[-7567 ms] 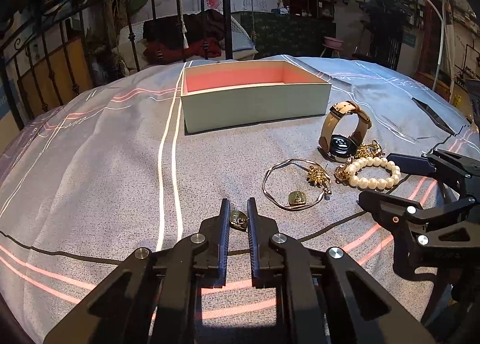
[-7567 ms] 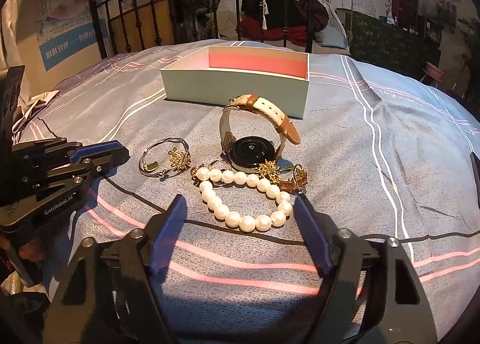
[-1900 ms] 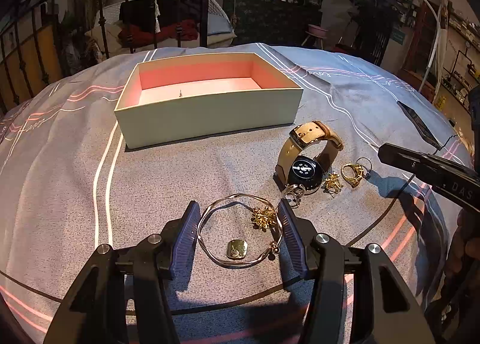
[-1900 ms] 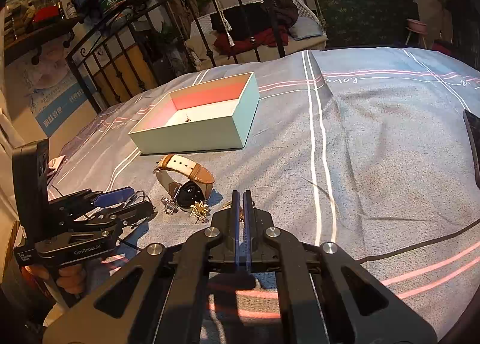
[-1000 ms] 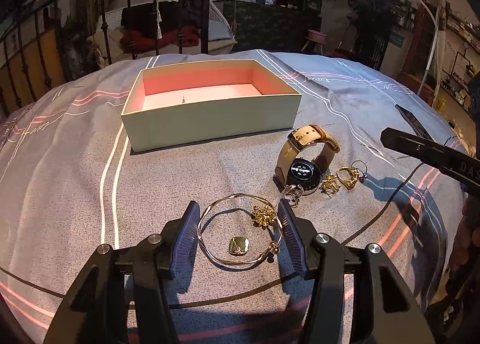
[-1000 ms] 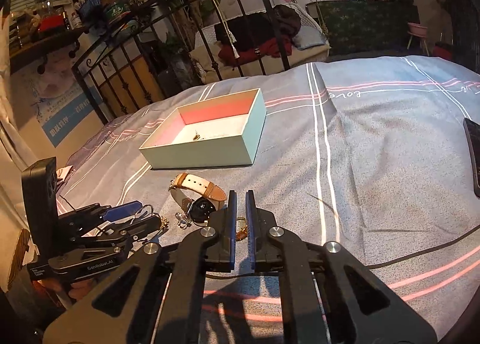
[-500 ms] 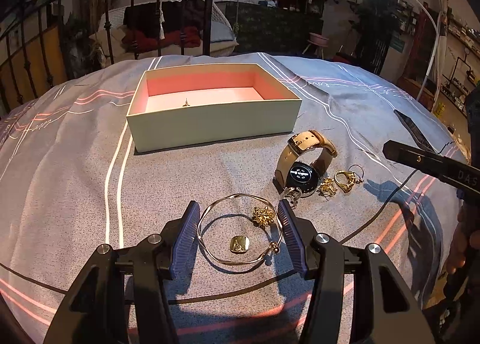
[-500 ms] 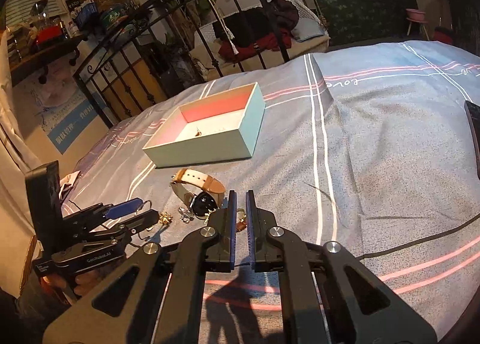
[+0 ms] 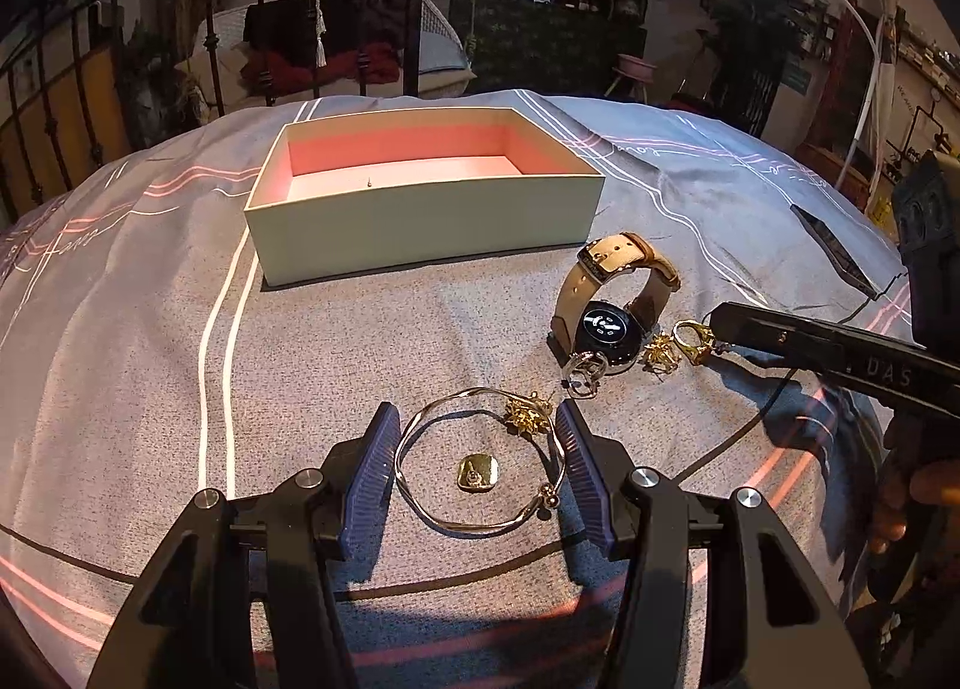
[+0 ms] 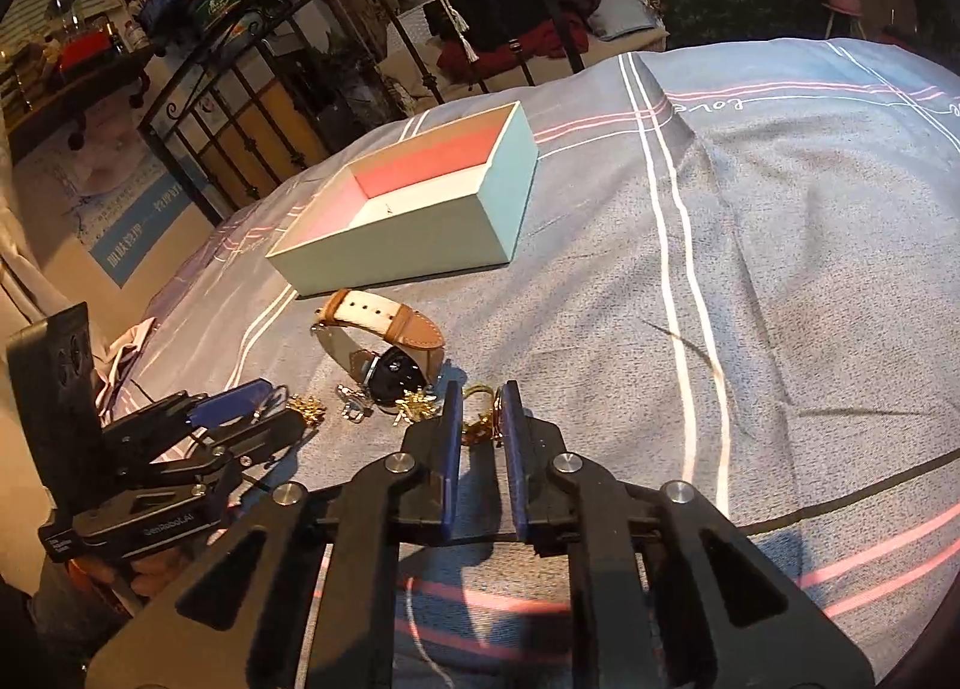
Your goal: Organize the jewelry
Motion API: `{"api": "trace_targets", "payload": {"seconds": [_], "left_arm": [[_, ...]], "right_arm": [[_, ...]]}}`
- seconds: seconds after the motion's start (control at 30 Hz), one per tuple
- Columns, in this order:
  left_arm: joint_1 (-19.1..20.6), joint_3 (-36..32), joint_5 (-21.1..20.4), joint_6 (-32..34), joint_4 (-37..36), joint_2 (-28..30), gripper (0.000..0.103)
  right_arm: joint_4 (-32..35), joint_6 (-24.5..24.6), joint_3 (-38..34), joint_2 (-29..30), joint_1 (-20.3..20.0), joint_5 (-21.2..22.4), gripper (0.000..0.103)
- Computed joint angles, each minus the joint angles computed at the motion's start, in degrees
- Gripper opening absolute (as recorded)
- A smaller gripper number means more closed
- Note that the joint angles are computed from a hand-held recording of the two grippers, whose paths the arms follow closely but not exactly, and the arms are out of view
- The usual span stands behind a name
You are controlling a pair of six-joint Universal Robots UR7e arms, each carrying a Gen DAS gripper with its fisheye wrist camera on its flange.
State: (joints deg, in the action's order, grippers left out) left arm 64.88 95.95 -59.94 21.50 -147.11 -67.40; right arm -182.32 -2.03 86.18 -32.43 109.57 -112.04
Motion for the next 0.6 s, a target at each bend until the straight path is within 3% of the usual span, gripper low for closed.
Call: {"api": "trace_targets", "payload": {"seconds": [0.1, 0.47, 0.5, 0.6], "left_arm": [[0.0, -0.1, 0.0, -0.1, 0.3, 0.1, 0.053], [0.0, -0.2, -0.2, -0.4, 0.5, -0.1, 0.053], [0.0, -0.2, -0.2, -0.4, 0.5, -0.1, 0.053], [0.0, 0.0, -0.2, -0.3, 0.5, -0.2, 0.053]], "right_arm": [[-1.1, -0.7, 0.6, -0.4, 0.4, 1.0, 0.001], [1.6, -1.1, -0.3, -0.5, 1.1, -2.5, 0.003], [2.2, -1.1, -0.8, -0.3, 1.2, -2.7, 0.007], [2.9, -2.3, -2.0, 0.6, 1.6, -4.2, 0.035]]}}
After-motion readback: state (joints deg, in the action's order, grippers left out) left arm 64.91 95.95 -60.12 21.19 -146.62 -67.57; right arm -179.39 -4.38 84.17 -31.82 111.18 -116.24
